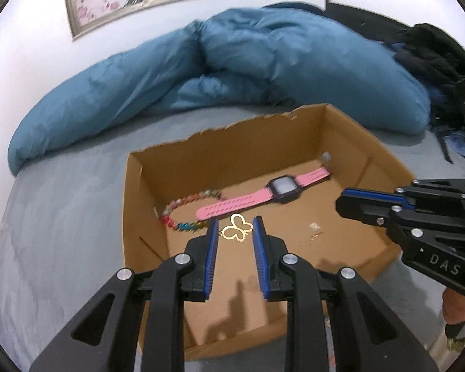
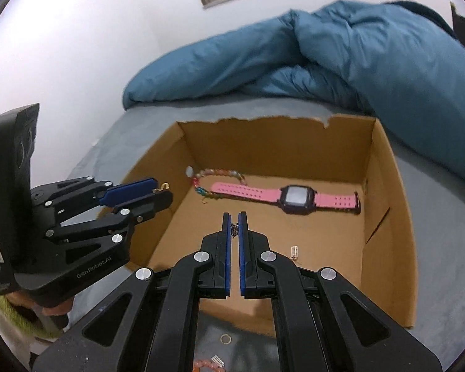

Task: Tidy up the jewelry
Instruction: 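Carry the butterfly earring and gold chain into the box and open both tools, then withdraw both tools from the box toward the remaining jewelry on the bed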

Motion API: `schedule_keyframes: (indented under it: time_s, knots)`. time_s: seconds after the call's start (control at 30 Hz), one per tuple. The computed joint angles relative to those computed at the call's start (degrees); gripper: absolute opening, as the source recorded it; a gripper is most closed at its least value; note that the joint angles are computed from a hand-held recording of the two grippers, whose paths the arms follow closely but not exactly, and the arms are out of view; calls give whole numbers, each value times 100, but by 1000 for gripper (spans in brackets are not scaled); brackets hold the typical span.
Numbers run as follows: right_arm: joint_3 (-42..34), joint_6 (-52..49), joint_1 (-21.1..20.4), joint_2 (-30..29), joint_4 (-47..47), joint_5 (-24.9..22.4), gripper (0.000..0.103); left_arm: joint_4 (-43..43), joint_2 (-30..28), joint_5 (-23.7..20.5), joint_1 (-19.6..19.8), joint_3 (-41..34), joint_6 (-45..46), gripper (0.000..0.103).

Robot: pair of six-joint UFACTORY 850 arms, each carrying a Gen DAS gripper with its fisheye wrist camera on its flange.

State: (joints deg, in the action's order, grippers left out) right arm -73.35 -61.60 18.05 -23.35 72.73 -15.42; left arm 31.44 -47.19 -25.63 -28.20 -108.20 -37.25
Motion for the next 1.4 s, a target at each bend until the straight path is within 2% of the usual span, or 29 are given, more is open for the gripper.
schedule_keyframes:
  time_s: [0.1, 0.23, 0.3, 0.43, 0.57, 0.8, 0.97, 1.2, 1.3, 1.4]
  knots:
    - [-183, 919, -3, -178, -782, -54, 4, -27, -114, -217, 7, -161, 7, 22]
    - [-208, 1180, 6, -239, -1057, -86, 12, -114, -193, -370, 16, -289, 77, 23]
    - [-194, 1120, 6, -240, -1005, -97, 15, -65, -203, -403, 11, -310, 37, 28]
    - [-77, 657, 34, -138, -626, 25, 24, 72, -137, -358, -8, -209, -91, 36]
    - [8, 363, 31, -29, -325, 52, 27, 350, -3, -263, -36, -29, -351, 43]
    - [366, -1036, 6, 354, 1086, 79, 40, 799, 343, -49, -102, 405, -909, 47]
    - [697, -1943, 0, 689, 1944, 58, 42, 1257, 741, 206, -172, 947, -1459, 47]
    - [1304, -3296, -26, 1245, 3089, -306, 43, 2066, 1360, 607, -297, 1831, -2430, 48]
    - [1546, -3628, -54, 1428, 3329, -580, 44, 2267, 1564, 777, -346, 2154, -2696, 48]
    - [1755, -3887, -36, 1573, 3463, -656, 44, 2434, 1711, 925, -402, 2426, -2877, 48]
